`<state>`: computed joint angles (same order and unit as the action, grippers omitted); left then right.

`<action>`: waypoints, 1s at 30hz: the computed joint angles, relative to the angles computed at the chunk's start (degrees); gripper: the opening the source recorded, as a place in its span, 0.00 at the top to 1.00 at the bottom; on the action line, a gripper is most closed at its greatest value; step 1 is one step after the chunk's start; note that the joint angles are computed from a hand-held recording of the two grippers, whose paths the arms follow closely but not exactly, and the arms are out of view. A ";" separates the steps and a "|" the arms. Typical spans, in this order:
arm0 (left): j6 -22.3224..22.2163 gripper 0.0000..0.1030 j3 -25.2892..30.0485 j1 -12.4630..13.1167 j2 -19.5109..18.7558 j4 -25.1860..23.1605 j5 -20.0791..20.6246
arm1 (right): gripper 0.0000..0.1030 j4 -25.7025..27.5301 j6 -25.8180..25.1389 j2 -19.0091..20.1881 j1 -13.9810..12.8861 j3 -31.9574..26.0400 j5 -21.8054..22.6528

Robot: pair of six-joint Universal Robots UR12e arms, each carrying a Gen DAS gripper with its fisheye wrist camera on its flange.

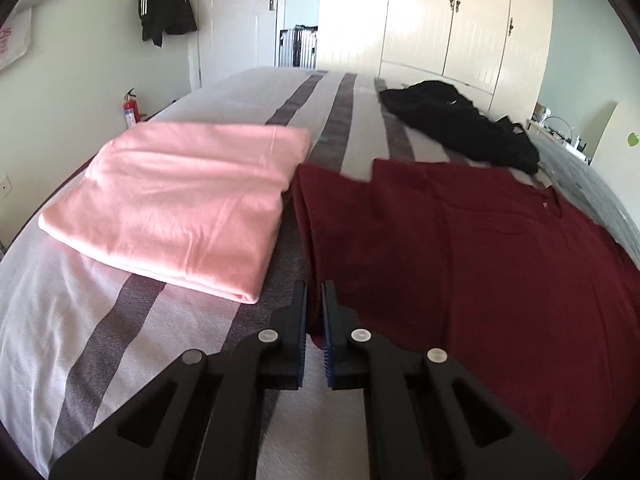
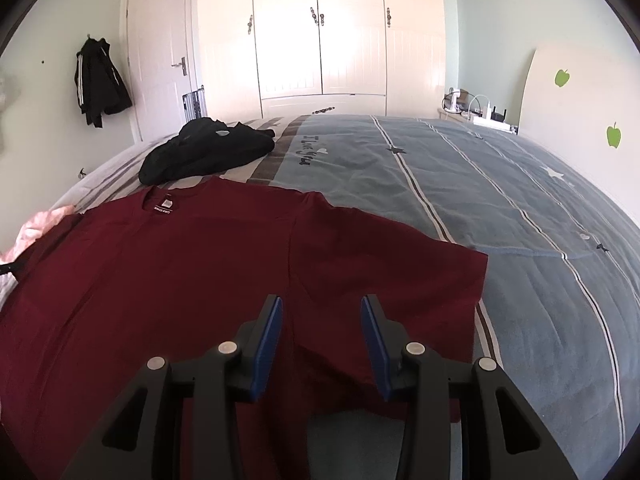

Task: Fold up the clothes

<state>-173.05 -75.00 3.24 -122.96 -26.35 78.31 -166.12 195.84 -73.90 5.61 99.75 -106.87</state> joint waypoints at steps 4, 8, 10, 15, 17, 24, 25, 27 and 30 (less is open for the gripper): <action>0.30 0.95 0.50 -0.63 0.23 0.35 0.84 | 0.64 0.16 0.50 -0.53 -0.29 0.35 0.42; -0.26 0.95 2.31 -1.98 -0.18 0.40 -0.33 | 0.64 0.79 0.76 -0.92 -0.43 0.44 0.75; 1.46 0.95 3.27 -3.16 -0.32 0.06 -2.20 | 0.64 1.06 0.60 -1.03 -0.36 0.42 0.92; 13.91 0.89 2.60 -5.81 1.80 -4.39 -10.05 | 0.64 1.10 0.08 -1.32 -0.14 0.63 1.50; 16.31 0.75 1.48 -6.22 2.37 -2.33 -7.93 | 0.64 1.20 -0.29 -1.49 -0.08 0.76 1.47; 4.30 0.49 1.55 -3.54 1.67 0.45 -5.60 | 0.64 1.92 0.45 -2.04 -0.34 1.38 0.90; 4.38 0.49 1.57 -3.50 1.55 -0.35 -4.38 | 0.64 2.33 0.83 -2.07 -0.39 1.37 0.85; 4.47 0.49 1.66 -3.41 1.27 -1.95 -1.94 | 0.64 2.68 1.27 -2.06 -0.44 1.38 0.92; 4.04 0.49 1.82 -3.49 0.65 -3.54 -0.64 | 0.64 2.88 1.13 -1.79 -0.25 1.16 0.40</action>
